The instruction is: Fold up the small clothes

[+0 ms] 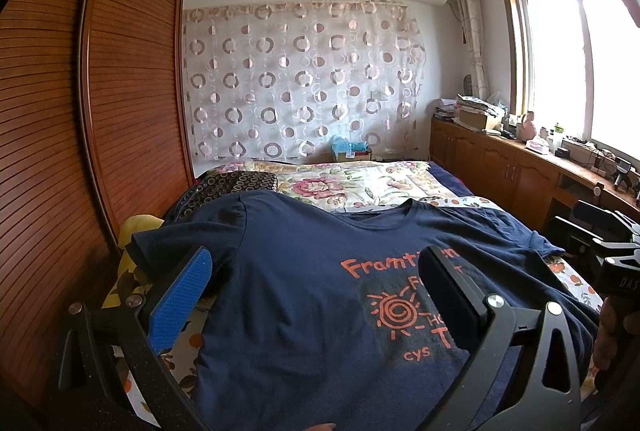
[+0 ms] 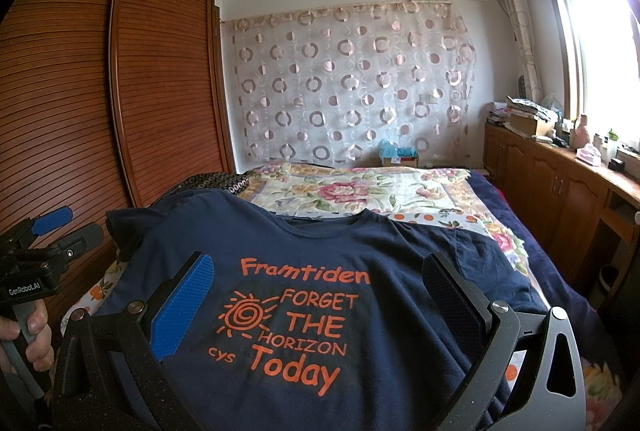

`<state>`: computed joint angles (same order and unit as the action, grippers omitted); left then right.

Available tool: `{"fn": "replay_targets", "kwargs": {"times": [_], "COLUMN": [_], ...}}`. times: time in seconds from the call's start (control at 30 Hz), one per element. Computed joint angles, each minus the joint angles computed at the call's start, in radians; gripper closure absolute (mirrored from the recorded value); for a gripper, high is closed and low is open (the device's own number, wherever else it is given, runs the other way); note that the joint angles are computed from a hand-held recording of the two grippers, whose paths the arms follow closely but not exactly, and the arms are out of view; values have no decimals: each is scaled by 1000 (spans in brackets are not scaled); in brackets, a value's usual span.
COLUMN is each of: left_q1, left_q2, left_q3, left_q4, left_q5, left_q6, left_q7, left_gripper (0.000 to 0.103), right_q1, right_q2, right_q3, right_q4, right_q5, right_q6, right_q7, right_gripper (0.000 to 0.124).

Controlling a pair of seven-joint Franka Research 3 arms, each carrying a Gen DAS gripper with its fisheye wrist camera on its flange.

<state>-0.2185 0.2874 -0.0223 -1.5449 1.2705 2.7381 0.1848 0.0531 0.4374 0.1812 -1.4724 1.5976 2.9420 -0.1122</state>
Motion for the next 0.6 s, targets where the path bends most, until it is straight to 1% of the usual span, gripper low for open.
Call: {"fn": "replay_targets", "kwargs": {"times": [0.6], "left_q1": [8], "left_q2": [-10], "left_q3": [-2], "left_q4": [-13], "left_q5": [5], "left_q6": [6], "left_q7": [-2], "left_gripper": [0], "right_q1": [1], "right_q2": [-5], "right_q3": [-1], "right_q4": [-7], "right_q5": [-4], "right_q6": [-1], "right_q7": [7], "right_gripper": [21]}}
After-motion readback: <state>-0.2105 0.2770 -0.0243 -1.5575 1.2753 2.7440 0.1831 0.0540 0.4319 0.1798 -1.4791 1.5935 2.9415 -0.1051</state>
